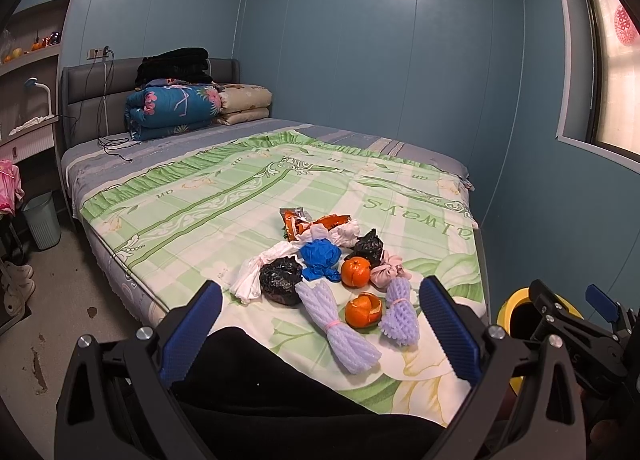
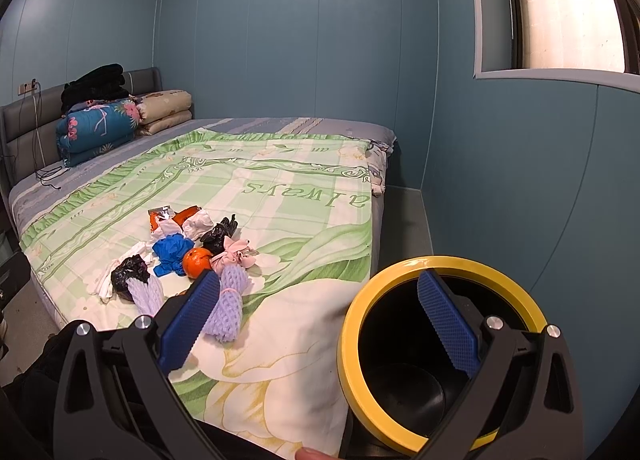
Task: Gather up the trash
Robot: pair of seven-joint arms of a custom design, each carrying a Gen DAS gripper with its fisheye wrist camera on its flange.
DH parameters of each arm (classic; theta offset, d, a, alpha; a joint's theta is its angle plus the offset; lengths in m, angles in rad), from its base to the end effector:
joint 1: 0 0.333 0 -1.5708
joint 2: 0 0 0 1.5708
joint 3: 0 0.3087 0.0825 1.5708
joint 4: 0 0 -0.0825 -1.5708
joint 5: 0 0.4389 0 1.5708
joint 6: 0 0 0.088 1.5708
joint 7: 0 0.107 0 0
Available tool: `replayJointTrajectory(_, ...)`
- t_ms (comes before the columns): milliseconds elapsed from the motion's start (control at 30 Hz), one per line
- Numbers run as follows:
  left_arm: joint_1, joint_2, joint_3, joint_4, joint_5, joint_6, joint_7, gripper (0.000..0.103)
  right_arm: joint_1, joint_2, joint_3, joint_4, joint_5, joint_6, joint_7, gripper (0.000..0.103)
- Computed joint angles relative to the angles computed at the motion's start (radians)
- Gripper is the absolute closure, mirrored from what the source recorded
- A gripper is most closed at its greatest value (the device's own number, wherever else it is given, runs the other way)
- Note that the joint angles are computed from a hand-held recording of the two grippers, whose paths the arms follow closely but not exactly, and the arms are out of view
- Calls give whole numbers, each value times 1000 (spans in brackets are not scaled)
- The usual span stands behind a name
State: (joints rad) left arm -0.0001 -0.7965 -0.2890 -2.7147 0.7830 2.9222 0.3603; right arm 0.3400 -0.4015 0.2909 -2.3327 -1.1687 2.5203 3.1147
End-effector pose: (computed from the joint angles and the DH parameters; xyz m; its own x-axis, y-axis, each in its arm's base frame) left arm 0.3878 -0.1652 0.5138 0.1360 -0.9846 0.1101 -0.4390 -0.1595 -0.8842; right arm 0.4169 0.3264 0.5163 -0.0974 -0.9949 0.0259 -0.4472 0.0204 -0.8942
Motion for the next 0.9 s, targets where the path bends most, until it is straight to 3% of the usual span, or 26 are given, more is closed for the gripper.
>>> replayJointTrajectory(533, -6, 10, 9, 8, -12, 5, 4, 8, -5, 15, -17, 4, 30, 34, -26, 8)
replayJointTrajectory(667, -21, 19, 55, -8, -33, 77, 25, 8, -10, 42, -29, 22, 16, 88, -45, 8)
replayJointTrajectory(800, -26, 42, 62, 1, -64, 76, 49, 8, -13, 91, -42, 56, 25, 131, -82, 8)
replayJointTrajectory(900, -60, 78, 126, 10, -106, 74, 106, 8, -8, 136, -67, 80, 65, 188, -126, 8)
